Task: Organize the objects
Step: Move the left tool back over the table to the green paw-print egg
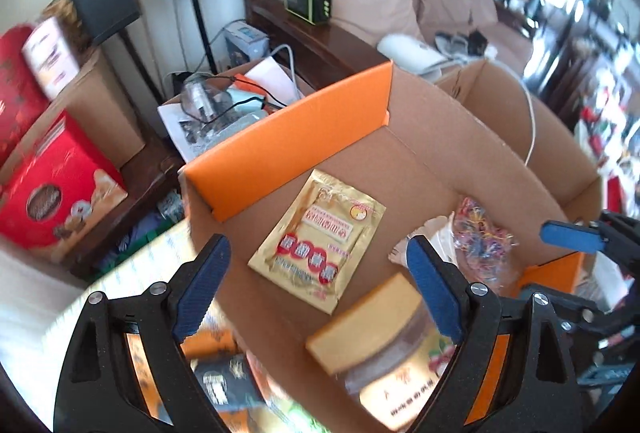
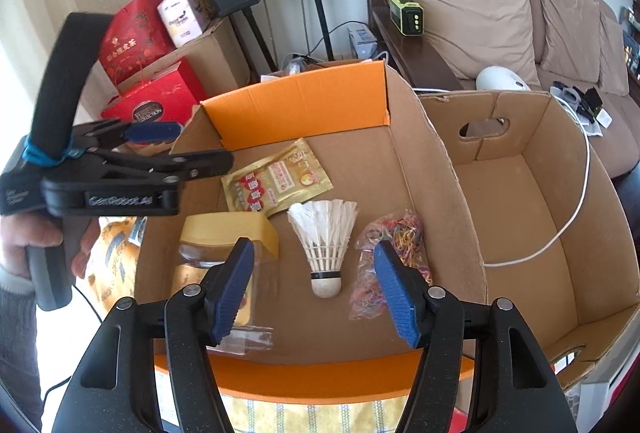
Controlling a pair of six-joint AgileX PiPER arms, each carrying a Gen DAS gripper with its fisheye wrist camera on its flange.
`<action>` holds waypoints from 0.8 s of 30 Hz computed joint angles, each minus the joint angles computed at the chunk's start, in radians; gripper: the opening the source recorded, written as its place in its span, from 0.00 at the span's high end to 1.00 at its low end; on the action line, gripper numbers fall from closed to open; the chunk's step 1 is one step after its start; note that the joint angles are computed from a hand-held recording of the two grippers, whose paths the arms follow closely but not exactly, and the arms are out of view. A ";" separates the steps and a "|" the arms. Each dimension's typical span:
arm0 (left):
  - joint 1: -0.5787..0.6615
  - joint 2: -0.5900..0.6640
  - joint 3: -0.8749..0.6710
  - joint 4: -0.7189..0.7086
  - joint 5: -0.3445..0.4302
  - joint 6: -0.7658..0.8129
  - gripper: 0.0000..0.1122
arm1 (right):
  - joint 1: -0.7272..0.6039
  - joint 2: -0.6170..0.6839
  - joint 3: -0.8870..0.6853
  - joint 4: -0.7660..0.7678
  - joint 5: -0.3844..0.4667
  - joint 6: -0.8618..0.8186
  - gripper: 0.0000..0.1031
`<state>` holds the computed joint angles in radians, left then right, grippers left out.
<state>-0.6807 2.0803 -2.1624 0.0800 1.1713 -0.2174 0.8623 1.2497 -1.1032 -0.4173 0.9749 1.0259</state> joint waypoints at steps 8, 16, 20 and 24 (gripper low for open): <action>0.020 -0.278 0.388 0.028 -0.167 -0.095 0.09 | 0.086 0.034 -0.054 -0.044 0.034 0.060 0.23; 0.023 -0.521 0.711 0.059 -0.265 -0.158 0.09 | 0.195 0.080 -0.127 -0.095 0.069 0.126 0.20; 0.050 -0.610 0.877 -0.024 -0.333 -0.172 0.09 | 0.246 0.100 -0.159 -0.117 0.080 0.155 0.19; 0.085 -0.645 0.996 -0.105 -0.393 -0.188 0.09 | 0.286 0.125 -0.189 -0.133 0.099 0.178 0.19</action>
<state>-0.5956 1.4356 -1.1668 -0.0252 0.7780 -0.4056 1.1478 1.3747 -1.2924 -0.5504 1.0741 1.2042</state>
